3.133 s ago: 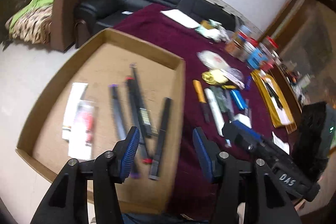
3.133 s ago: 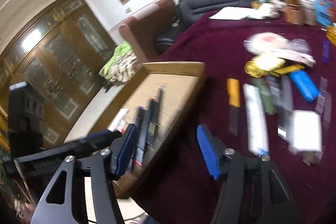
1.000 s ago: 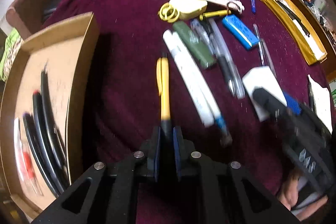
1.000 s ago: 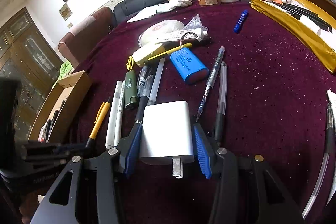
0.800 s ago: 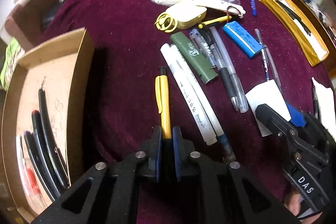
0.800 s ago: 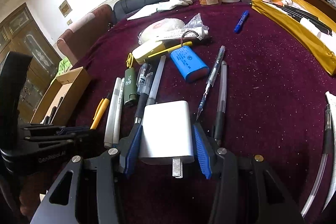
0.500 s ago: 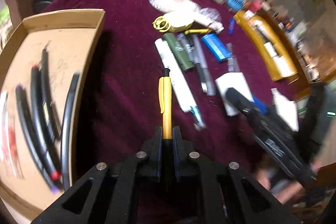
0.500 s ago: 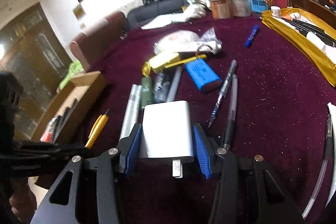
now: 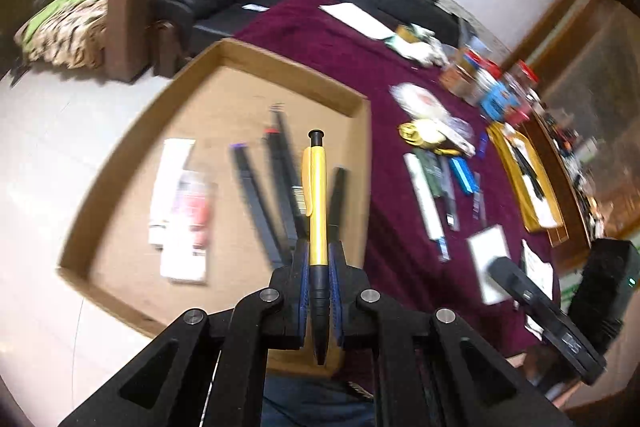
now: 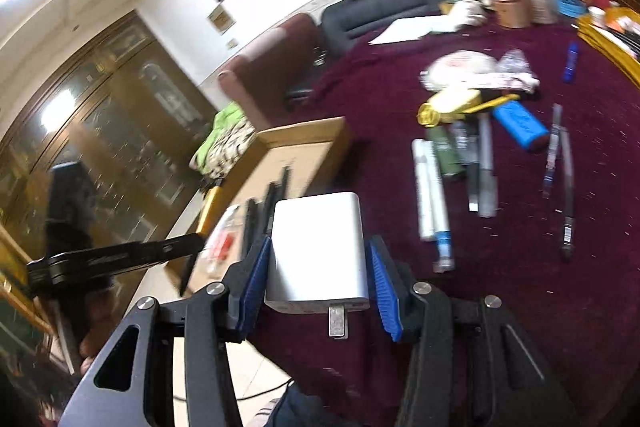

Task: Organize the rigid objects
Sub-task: 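Carry the charger and yellow pencil into the cardboard tray and release both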

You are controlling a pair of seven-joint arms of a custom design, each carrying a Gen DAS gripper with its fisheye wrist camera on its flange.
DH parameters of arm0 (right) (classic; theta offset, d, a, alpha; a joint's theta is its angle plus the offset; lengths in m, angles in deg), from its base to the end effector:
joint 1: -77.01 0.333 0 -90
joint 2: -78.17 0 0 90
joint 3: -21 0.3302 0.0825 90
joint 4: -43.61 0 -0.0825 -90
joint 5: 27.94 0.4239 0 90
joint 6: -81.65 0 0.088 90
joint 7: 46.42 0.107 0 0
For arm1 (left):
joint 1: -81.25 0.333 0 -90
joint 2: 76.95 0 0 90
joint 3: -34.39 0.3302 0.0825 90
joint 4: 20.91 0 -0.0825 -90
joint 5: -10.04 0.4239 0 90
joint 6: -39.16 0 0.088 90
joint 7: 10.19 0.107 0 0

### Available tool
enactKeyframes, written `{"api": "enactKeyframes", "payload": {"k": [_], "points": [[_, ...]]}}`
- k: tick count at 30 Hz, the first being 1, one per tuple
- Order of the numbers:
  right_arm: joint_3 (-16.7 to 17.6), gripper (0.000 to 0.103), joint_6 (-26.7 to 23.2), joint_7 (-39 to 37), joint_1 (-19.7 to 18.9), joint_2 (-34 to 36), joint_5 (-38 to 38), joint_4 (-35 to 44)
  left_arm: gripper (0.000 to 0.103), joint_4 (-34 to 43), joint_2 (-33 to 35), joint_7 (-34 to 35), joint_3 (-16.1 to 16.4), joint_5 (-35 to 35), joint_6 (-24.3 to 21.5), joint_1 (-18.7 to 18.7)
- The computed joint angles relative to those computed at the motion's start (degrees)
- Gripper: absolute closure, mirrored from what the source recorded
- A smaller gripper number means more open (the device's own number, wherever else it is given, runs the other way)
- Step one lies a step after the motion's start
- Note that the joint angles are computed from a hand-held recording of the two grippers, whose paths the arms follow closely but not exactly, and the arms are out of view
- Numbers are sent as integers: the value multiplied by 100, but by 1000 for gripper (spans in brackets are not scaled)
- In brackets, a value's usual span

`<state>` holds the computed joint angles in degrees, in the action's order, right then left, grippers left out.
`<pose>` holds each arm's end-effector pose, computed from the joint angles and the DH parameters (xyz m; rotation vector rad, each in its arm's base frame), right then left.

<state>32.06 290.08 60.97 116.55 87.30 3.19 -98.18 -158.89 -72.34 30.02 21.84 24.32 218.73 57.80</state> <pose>0.3905 0.3693 0.3229 -1.5063 1.5894 -0.1825 0.4442 -0.3488 0.3362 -2.0476 2.0505 -0.9634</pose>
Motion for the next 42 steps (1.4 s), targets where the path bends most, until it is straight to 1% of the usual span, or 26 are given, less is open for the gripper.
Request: {"api": "enactKeyframes", "payload": {"k": [2,5,7,8,10,12,14,17,18,19,20,21,22,23,25,28,30,31,33,34,36,37,38,40,41,42], "points": [[24,55,-156,64,-55,47,-213,138,95,-24,-11,-502,325,511,-36,-152],[36,55,-377,375,-245,221,-812,422,95,121,179,-637,324,622,-156,-68],[-42,55,-612,399,-261,392,-970,724,95,293,338,-913,495,884,-380,-199],[-11,55,-737,526,-372,498,-1183,881,95,342,393,-967,498,920,-463,-195],[-14,55,-979,686,-479,694,-1463,1188,95,463,532,-905,414,820,-636,-111],[-179,55,-1297,710,-398,916,-1561,1558,95,569,670,-720,300,610,-753,18],[-319,55,-1629,752,-343,1157,-1694,1947,95,610,786,-327,96,200,-722,248],[-457,55,-2041,889,-321,1501,-1904,2473,95,783,935,-191,156,-14,-885,231],[-676,55,-2231,968,-149,1622,-1958,2676,95,794,959,-150,171,-59,-848,236],[-1095,55,-2471,1099,209,1744,-2032,2903,95,812,978,-91,166,-124,-822,255],[-1394,55,-2618,1231,458,1836,-2144,3062,95,825,982,-110,225,-113,-829,206],[-1883,55,-2787,1426,870,1966,-2312,3271,95,831,984,-192,332,-30,-823,114],[-2179,55,-2927,1579,1108,2069,-2465,3442,95,840,989,-230,380,10,-826,70],[-2357,55,-3073,1697,1229,2175,-2596,3621,95,844,987,-231,379,-1,-830,69],[-2543,55,-3395,1872,1315,2432,-2835,4047,95,867,997,-289,439,70,-851,12],[-2925,55,-3913,2263,1574,2788,-3252,4542,94,897,1000,-538,645,405,-882,-188],[-2699,55,-4051,2181,1354,2948,-3258,4749,94,926,1010,-774,792,702,-909,-323],[-2745,55,-4142,2320,1389,2987,-3456,4802,94,933,1009,-921,864,862,-906,-385],[-3169,54,-4355,2681,1758,3090,-3917,4907,94,952,1010,-1090,890,1061,-950,-397],[-3212,54,-4390,2762,1793,3091,-4047,4916,92,947,1018,-1123,864,1098,-907,-356],[-2985,52,-4178,2767,1607,2940,-4099,4740,78,900,998,-1128,794,1094,-797,-263],[-2905,52,-3964,2829,1535,2821,-4122,4566,65,865,968,-1152,791,1104,-746,-248],[-2847,51,-3694,2912,1489,2654,-4159,4319,53,806,899,-1419,984,1349,-650,-412],[-2761,46,-2995,3091,1427,2279,-4256,3724,49,758,732,-2465,1626,2429,-617,-987],[-2847,45,-2611,3202,1512,2071,-4316,3361,49,763,675,-2779,1734,2796,-645,-1090],[-2973,44,-2379,3223,1651,1937,-4293,3116,49,775,622,-3022,1778,3083,-669,-1145]]}}
